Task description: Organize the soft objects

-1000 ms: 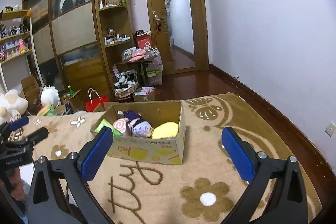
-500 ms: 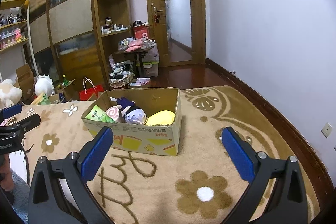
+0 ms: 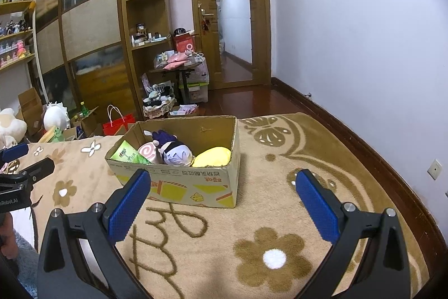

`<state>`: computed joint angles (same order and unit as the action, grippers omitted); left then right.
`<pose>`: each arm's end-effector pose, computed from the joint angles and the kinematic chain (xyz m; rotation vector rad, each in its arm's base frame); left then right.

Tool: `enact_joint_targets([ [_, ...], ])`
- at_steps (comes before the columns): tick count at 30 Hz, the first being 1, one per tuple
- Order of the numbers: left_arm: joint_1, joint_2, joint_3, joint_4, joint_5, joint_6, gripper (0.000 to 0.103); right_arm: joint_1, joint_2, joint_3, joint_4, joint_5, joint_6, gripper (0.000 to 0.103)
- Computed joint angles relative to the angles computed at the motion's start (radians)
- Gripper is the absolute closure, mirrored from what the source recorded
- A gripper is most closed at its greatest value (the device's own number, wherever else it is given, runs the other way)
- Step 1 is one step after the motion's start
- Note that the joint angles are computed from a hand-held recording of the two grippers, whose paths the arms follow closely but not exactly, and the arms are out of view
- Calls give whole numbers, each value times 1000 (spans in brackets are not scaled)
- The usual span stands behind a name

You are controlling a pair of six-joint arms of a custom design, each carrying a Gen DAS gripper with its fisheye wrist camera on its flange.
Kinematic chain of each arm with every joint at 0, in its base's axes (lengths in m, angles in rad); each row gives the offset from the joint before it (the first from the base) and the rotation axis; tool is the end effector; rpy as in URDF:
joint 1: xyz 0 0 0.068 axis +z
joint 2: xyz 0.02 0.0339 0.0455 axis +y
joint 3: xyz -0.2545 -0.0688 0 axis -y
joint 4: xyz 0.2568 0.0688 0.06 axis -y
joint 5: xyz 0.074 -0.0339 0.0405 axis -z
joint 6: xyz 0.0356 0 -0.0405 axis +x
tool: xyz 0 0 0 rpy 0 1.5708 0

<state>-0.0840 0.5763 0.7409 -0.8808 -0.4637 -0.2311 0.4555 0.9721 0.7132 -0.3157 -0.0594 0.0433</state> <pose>0.1308 0.0050 0.2840 -0.3991 2.1854 0.3572 0.2075 0.1040 0.2565 -0.4773 2.1120 0.3529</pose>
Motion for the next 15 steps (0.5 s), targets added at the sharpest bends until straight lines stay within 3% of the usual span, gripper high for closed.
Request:
enact_joint_targets([
  [15, -4, 3, -2, 0, -4, -4, 4, 0, 0, -1, 2, 1, 0, 0],
])
